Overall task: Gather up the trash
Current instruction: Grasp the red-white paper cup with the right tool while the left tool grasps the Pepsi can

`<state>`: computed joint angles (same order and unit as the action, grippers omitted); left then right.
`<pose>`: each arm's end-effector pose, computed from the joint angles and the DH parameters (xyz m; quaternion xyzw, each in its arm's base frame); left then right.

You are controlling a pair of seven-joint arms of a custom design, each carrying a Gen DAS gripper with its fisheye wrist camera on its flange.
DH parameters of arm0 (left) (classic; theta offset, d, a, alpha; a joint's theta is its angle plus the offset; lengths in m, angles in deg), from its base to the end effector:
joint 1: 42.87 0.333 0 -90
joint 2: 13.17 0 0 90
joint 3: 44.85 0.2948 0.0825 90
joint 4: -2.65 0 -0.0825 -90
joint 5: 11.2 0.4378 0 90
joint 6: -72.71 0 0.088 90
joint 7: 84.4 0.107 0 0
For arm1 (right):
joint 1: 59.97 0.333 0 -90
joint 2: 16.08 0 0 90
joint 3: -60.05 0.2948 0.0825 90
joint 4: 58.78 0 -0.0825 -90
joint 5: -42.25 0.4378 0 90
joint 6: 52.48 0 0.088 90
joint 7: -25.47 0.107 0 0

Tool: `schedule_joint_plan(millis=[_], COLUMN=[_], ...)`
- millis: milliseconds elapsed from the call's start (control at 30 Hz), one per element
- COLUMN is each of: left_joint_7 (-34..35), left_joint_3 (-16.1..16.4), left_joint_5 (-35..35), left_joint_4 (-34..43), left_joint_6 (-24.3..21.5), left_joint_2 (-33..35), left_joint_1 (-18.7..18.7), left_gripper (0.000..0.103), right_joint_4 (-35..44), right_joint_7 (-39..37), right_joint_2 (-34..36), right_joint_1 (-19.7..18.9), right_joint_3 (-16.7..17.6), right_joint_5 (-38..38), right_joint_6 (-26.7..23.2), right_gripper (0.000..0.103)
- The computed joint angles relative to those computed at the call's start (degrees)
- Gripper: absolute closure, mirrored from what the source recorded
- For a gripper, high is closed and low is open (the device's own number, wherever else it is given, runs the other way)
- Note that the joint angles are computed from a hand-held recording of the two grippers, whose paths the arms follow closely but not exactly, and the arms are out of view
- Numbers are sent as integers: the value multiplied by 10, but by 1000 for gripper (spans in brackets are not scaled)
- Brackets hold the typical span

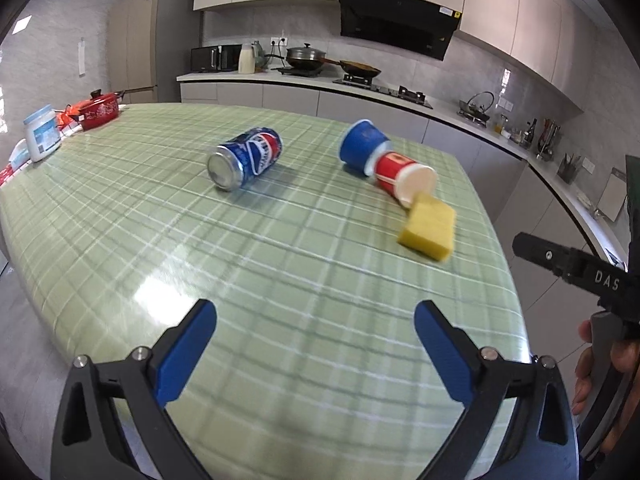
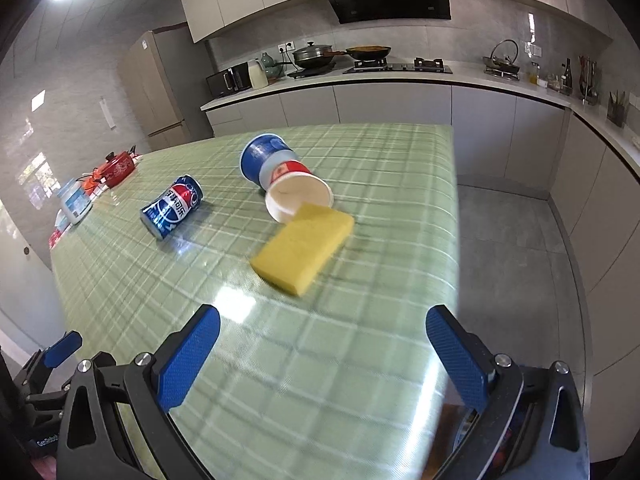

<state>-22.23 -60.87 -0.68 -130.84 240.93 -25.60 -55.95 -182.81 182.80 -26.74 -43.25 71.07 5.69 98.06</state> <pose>0.4934 -0.2932 0.4687 -0.5782 0.7110 -0.3527 0.1893 0.5178 0.2930 0.5010 -0.5754 0.7201 -0.2359 0.3077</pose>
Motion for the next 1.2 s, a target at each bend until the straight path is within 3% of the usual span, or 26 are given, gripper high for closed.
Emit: schedule_joint_plan(millis=[167,400,500,800,1200], left_joint_7=[73,153,140,194,256], left_joint_3=[32,44,49,48,49], left_joint_5=[-46,-81,-48,-83,-87], left_joint_4=[38,121,170,298,446], left_joint_6=[8,1,-8,-50,-116], left_joint_2=[46,124,166,272,381], left_joint_1=[-10,4,10,26,25], left_gripper=[4,4,4,4,4], right_joint_4=[73,184,235,367,483], right_joint_7=[7,-30,-68,-152,-241], right_joint_2=[68,162,202,314,413], right_joint_1=[10,46,58,84,84], right_joint_3=[-5,-42,-59,-105,-130], right_joint_5=[-23,-39,-27,23,116], right_joint_6=[-22,-56,-81,-114,-129], right_gripper=[0,0,0,0,0])
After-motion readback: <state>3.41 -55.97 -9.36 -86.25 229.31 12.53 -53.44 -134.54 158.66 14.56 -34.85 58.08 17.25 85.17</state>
